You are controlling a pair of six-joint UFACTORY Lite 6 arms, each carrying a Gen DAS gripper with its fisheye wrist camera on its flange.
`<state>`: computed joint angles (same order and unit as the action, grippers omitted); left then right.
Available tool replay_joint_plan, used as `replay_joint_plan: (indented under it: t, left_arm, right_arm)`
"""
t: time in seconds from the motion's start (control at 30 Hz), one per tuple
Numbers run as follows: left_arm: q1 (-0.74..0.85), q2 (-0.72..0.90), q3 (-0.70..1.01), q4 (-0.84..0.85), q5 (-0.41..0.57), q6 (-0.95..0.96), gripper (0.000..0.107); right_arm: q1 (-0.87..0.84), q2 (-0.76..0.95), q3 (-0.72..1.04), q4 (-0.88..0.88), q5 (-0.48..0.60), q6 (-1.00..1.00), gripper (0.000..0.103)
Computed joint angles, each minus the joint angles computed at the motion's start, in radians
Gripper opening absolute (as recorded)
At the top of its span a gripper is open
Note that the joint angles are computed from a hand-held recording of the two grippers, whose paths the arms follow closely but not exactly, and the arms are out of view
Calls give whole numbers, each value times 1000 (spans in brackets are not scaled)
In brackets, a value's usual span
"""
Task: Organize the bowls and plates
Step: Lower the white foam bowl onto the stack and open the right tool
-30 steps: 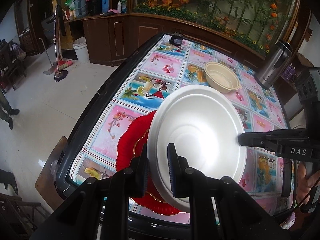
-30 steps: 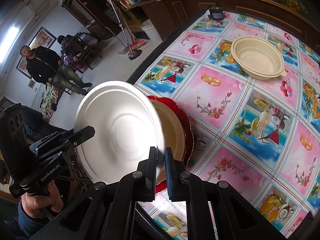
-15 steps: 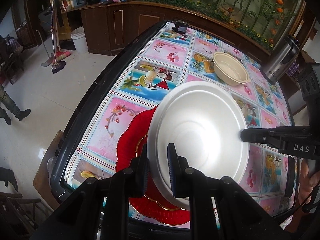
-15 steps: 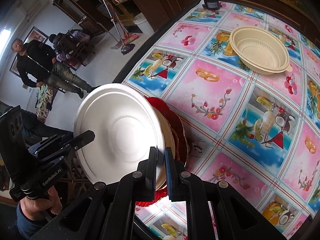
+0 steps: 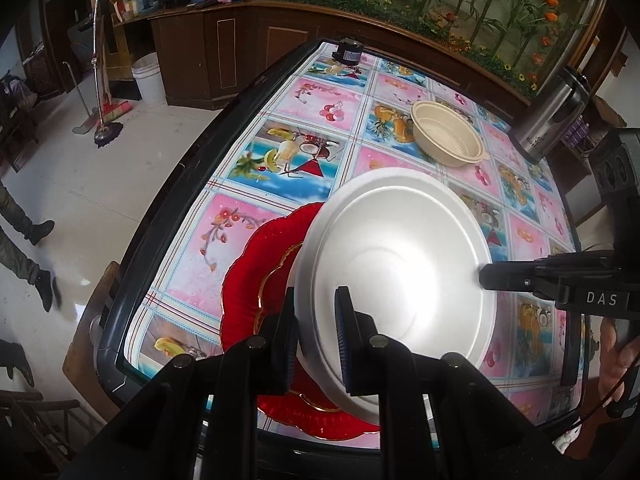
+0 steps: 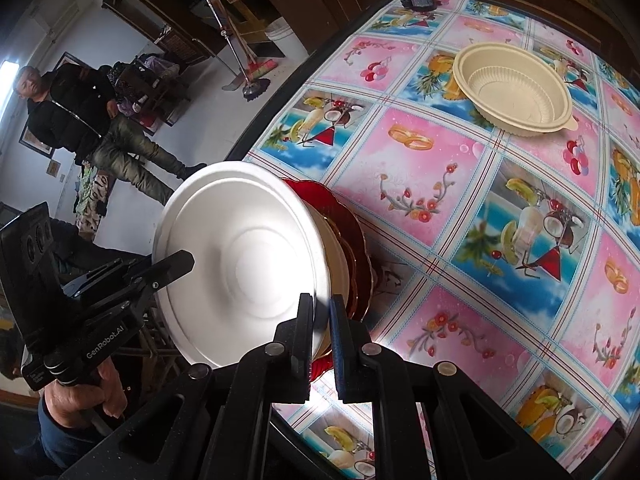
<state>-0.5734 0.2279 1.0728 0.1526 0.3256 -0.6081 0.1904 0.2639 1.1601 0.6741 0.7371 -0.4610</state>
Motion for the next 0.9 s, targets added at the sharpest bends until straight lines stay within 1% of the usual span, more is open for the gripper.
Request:
replay_joint_plan:
  t: [0.3, 0.5, 0.67, 0.9]
  left_arm:
    - [13, 25, -6, -1, -12, -7, 15]
    - [10, 38, -6, 39, -19, -50, 15]
    - [14, 41, -2, 36, -22, -52, 15]
    - [14, 47, 11, 36, -20, -55, 15]
  right_arm:
    - [22, 33, 21, -7, -23, 21, 10]
    - [21, 57, 28, 0, -30, 19, 10]
    - [25, 64, 36, -11, -45, 24, 10]
    - [2, 66, 36, 23, -30, -20, 10]
